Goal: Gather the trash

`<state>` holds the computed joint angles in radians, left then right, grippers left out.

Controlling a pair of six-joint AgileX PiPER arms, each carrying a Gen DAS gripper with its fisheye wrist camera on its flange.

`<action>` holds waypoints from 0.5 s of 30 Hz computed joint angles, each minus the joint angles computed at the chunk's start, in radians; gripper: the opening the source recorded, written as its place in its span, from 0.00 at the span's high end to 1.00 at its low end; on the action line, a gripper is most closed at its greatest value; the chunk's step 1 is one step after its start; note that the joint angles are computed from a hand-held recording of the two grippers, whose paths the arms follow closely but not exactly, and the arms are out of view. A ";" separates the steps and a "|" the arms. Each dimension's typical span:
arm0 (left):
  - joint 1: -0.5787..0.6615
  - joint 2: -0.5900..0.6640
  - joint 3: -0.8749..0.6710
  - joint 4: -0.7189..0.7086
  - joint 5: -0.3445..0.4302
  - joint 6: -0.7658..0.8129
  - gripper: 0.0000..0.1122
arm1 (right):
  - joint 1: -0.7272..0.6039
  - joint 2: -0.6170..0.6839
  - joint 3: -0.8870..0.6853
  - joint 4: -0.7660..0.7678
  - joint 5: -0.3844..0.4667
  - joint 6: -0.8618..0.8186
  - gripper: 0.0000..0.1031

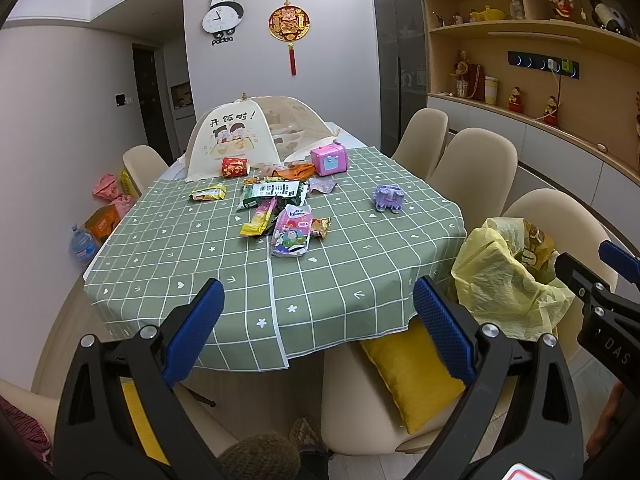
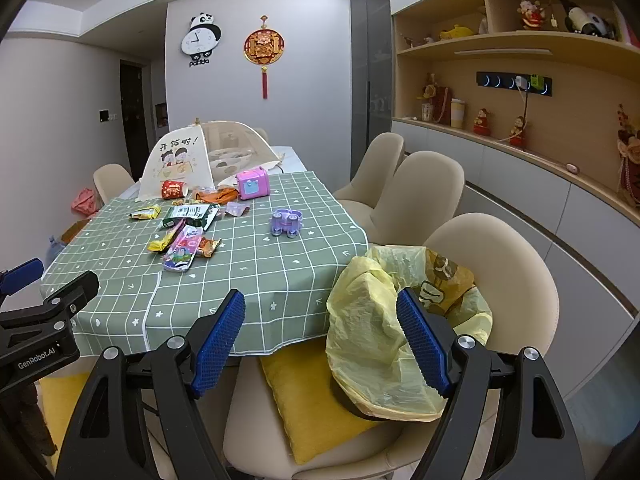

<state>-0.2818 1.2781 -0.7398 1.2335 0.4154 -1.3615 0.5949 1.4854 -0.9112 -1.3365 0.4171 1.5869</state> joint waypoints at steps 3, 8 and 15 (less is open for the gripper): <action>-0.005 0.002 0.000 0.004 0.002 -0.005 0.19 | -0.005 -0.001 0.001 0.004 -0.005 -0.006 0.28; -0.005 0.003 -0.002 0.001 0.003 -0.002 0.19 | -0.006 0.000 0.001 0.004 -0.005 -0.006 0.28; -0.005 0.018 -0.014 -0.002 0.006 -0.004 0.19 | -0.016 -0.002 0.004 0.005 -0.015 -0.008 0.28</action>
<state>-0.2865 1.2963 -0.7534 1.2311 0.4215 -1.3660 0.5791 1.4835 -0.9069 -1.3318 0.4023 1.5787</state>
